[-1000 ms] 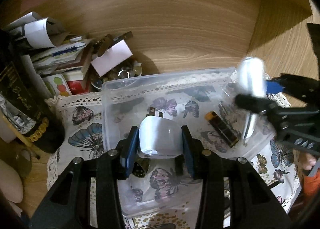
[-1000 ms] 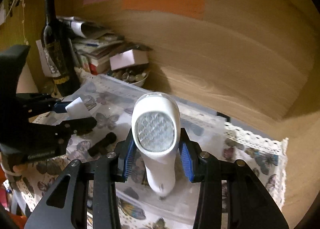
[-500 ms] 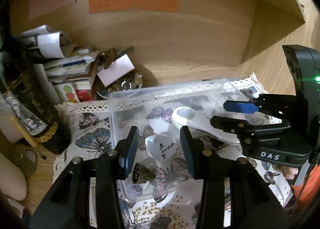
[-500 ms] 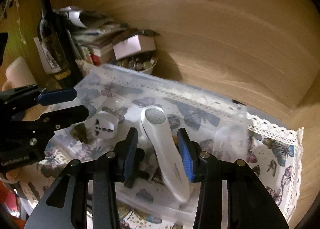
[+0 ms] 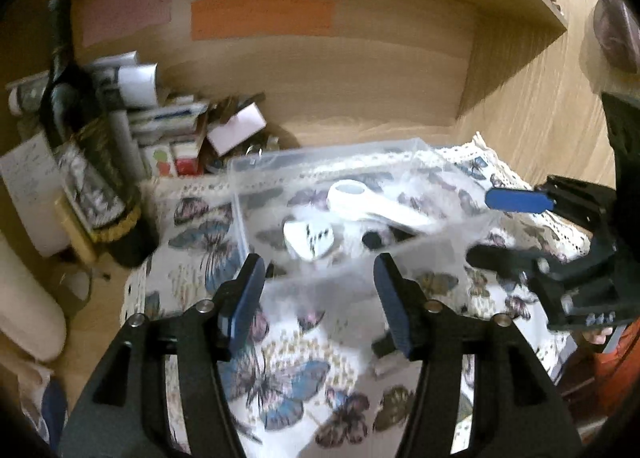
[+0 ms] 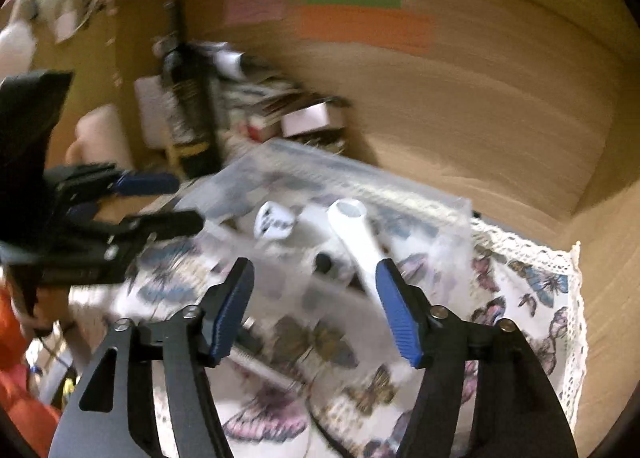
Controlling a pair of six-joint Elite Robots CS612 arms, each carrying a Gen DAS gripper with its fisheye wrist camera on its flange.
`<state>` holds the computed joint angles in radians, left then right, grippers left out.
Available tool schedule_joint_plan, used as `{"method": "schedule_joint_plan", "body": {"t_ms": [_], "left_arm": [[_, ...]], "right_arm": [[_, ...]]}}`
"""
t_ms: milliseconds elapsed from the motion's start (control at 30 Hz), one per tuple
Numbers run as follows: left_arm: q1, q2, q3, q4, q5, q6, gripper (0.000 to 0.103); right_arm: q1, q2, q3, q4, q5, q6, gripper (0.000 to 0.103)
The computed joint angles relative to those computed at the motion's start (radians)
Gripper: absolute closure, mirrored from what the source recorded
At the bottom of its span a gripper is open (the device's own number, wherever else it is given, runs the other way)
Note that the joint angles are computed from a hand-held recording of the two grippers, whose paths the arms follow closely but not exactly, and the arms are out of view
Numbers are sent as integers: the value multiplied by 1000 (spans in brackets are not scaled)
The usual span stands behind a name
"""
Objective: Organize rigid objects
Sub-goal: 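Lower the adapter and the white device into the box and release both, then grasp the silver metal tube with the right tool while the left tool grasps the small black piece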
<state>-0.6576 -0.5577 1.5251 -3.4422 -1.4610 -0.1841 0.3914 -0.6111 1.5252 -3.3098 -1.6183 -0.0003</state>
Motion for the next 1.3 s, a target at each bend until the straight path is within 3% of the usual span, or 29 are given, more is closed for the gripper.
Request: {"method": "schedule_joint_plan", "body": {"t_ms": [67,267,333,367,400,467,533,567,833,1133,1300], "left_arm": [[3,0,11,6,-6,-12,46],[12,4,34,57,-23,-67,46],[14,4,40,60,-26,-77,46],[14,3,45,57,-23,-80,46],[13,2,50,52,-19,-81,46],[11,0,57,42,-11,-80,46],[9,0,61,34,-4,-77,46],[9,0,62,32,-2,-75,46],[-2,10,41,68,-13,-51,46],[-25,33,-38,187,-66,11,46],[-45,60,-110,277,-70,34,46]], "right_arm": [[5,3,5,17,19,-14,39],[13,40,-46,207,47,-53,39],[11,51,-67,275,61,-53,45],[11,56,-75,297,59,-52,54],[10,57,-74,292,66,-53,56],[7,52,-65,283,85,-62,68],[8,47,-56,278,92,-65,87],[10,46,-52,272,88,-65,89],[30,23,25,118,22,-19,89],[7,-31,130,-29,-90,121,89],[-4,-43,152,-86,-102,147,89]]}}
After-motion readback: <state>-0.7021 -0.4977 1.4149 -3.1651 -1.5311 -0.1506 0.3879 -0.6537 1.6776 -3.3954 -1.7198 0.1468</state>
